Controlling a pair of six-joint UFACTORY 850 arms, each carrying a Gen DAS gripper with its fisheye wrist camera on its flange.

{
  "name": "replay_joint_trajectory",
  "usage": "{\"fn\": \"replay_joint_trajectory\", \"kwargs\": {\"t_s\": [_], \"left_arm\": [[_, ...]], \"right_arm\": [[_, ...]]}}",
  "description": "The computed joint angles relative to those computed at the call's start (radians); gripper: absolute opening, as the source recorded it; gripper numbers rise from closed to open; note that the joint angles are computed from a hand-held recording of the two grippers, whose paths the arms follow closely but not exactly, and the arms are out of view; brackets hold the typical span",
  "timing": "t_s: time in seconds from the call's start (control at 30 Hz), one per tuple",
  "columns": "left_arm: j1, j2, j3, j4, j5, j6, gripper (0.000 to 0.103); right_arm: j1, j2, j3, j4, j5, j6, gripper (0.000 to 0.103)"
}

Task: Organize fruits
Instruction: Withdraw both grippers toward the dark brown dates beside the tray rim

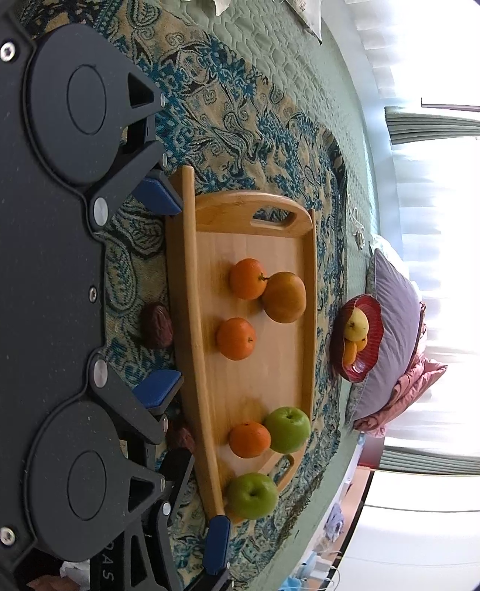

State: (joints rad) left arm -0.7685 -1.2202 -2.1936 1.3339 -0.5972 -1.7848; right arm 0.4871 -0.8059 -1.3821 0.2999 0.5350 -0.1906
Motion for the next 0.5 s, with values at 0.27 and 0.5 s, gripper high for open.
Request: {"fn": "replay_joint_trajectory", "kwargs": {"t_s": [0.27, 0.5], "left_arm": [[-0.002, -0.011, -0.006, -0.005, -0.014, -0.001, 0.092], [-0.001, -0.031, -0.033, -0.024, -0.026, 0.013, 0.091]], "right_arm": [[0.001, -0.013, -0.007, 0.006, -0.015, -0.02, 0.102], [0.007, -0.025, -0.019, 0.053, -0.017, -0.05, 0.102]]}}
